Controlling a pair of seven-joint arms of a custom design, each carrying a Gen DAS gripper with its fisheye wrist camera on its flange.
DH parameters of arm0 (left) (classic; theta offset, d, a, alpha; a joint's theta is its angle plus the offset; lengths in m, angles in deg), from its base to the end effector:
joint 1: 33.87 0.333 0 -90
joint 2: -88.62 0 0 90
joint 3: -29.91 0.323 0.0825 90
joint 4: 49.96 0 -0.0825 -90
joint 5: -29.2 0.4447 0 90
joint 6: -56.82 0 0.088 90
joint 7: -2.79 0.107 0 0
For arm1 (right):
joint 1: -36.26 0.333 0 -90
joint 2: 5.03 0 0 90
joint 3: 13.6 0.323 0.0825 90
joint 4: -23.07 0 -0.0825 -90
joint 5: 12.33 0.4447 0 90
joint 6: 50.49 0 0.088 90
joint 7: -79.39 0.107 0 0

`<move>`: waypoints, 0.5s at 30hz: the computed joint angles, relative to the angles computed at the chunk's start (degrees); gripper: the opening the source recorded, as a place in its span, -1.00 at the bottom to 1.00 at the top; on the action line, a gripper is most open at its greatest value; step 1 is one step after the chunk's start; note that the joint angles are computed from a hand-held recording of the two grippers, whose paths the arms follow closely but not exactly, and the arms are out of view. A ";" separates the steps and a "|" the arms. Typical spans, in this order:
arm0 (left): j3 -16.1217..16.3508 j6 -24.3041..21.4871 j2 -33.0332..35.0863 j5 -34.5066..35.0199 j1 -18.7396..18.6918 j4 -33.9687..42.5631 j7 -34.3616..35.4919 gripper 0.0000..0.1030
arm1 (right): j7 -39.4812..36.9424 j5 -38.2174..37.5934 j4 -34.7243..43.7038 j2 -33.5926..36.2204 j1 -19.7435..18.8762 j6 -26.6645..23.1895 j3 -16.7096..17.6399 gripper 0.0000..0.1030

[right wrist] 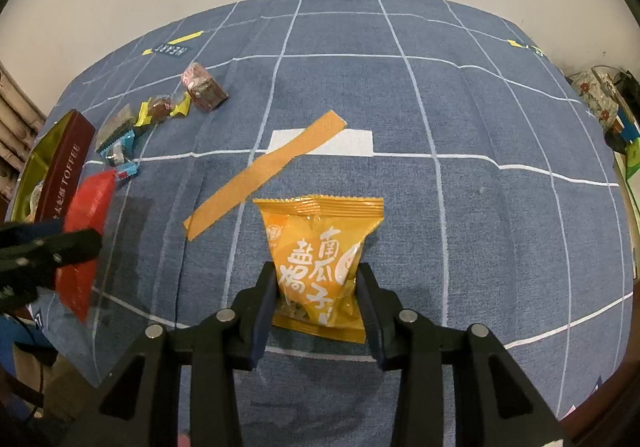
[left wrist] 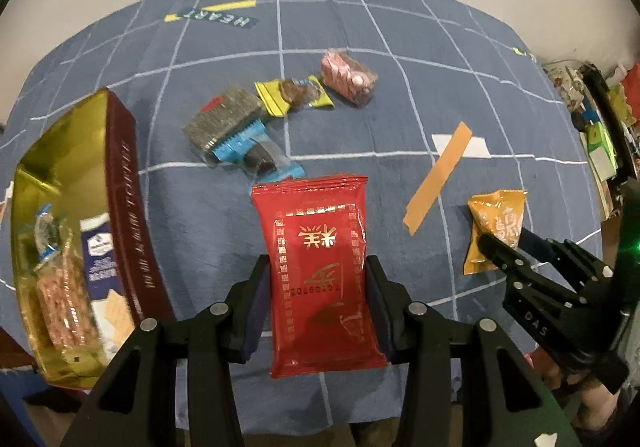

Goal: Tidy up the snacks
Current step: 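Carry the red packet into the tin with the left tool and release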

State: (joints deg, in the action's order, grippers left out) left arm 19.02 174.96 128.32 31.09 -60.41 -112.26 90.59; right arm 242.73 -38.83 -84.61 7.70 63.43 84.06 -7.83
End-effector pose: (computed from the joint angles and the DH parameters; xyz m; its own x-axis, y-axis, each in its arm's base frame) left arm 0.6933 -0.4660 0.4452 -0.5451 -0.8324 0.0994 -0.8176 0.5017 -0.2825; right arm 0.5835 0.3667 0.3956 -0.3958 -0.9152 -0.0760 -0.8270 0.3912 -0.4039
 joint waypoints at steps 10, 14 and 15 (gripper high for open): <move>1.61 -0.37 0.47 1.90 0.28 3.30 -1.56 -0.20 | 0.38 0.03 -0.53 -0.26 -0.09 0.56 -0.04 -0.22; 2.03 -0.88 -0.15 2.14 1.50 3.37 -2.77 -0.20 | 0.37 0.00 -0.43 -0.18 -0.08 0.56 -0.03 -0.22; 2.25 -1.10 -0.08 2.33 1.69 3.70 -3.31 -0.20 | 0.33 0.02 -0.40 -0.16 -0.08 0.52 -0.03 -0.22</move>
